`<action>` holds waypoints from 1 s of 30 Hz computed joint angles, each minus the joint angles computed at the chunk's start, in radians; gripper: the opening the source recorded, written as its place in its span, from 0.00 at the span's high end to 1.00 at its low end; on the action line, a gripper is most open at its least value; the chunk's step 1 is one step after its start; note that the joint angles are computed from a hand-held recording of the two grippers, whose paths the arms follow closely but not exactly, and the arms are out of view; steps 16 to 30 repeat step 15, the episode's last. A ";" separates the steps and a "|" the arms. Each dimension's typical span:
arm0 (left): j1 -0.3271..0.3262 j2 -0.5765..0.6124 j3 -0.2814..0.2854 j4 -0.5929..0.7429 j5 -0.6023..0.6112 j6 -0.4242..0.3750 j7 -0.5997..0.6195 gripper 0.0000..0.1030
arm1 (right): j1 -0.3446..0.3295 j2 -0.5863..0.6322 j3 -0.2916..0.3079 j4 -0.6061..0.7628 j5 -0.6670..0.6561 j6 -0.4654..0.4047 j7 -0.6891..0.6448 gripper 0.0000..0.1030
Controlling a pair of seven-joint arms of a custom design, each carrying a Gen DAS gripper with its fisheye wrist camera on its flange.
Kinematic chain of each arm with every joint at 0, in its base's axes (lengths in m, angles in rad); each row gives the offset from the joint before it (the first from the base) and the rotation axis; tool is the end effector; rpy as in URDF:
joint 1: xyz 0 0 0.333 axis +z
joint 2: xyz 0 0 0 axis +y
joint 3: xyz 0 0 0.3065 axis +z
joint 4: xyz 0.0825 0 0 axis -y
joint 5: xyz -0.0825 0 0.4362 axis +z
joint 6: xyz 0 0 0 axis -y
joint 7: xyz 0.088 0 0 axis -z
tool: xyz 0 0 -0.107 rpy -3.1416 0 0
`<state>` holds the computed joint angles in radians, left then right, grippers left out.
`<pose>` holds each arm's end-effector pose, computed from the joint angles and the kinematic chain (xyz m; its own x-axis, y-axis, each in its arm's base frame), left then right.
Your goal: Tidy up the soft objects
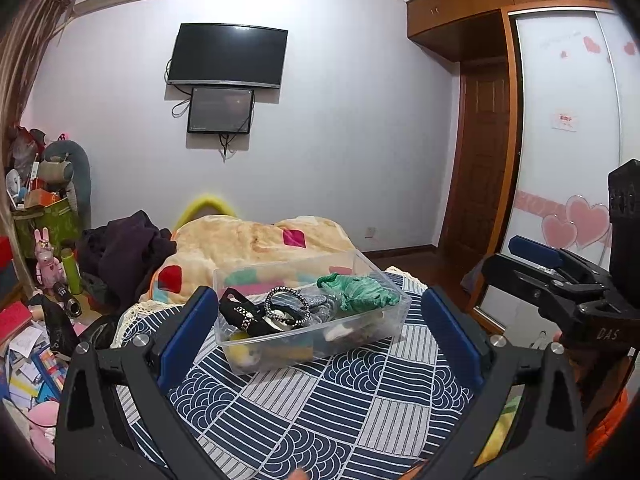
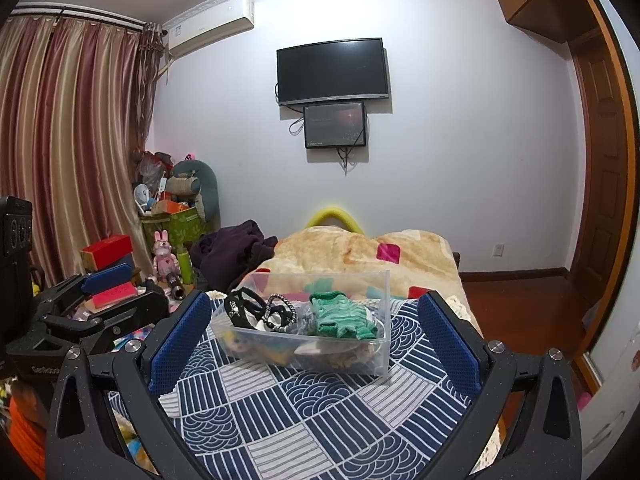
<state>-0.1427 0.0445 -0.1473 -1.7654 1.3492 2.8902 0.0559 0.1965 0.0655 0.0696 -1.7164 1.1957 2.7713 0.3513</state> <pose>0.6207 -0.2430 0.5958 -0.0059 -0.9949 0.1011 -0.2857 -0.0952 -0.9536 0.6652 0.1381 0.6106 0.5678 -0.8198 -0.0750 -0.3069 -0.1263 -0.9433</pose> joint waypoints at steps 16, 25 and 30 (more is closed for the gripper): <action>0.000 -0.003 -0.001 -0.006 -0.023 -0.002 0.016 0.00 | 0.002 -0.002 0.000 -0.005 -0.036 -0.002 0.031 0.00; 0.000 -0.003 -0.001 -0.006 -0.023 -0.002 0.016 0.00 | 0.002 -0.002 0.000 -0.005 -0.036 -0.002 0.031 0.00; 0.000 -0.003 -0.001 -0.006 -0.023 -0.002 0.016 0.00 | 0.002 -0.002 0.000 -0.005 -0.036 -0.002 0.031 0.00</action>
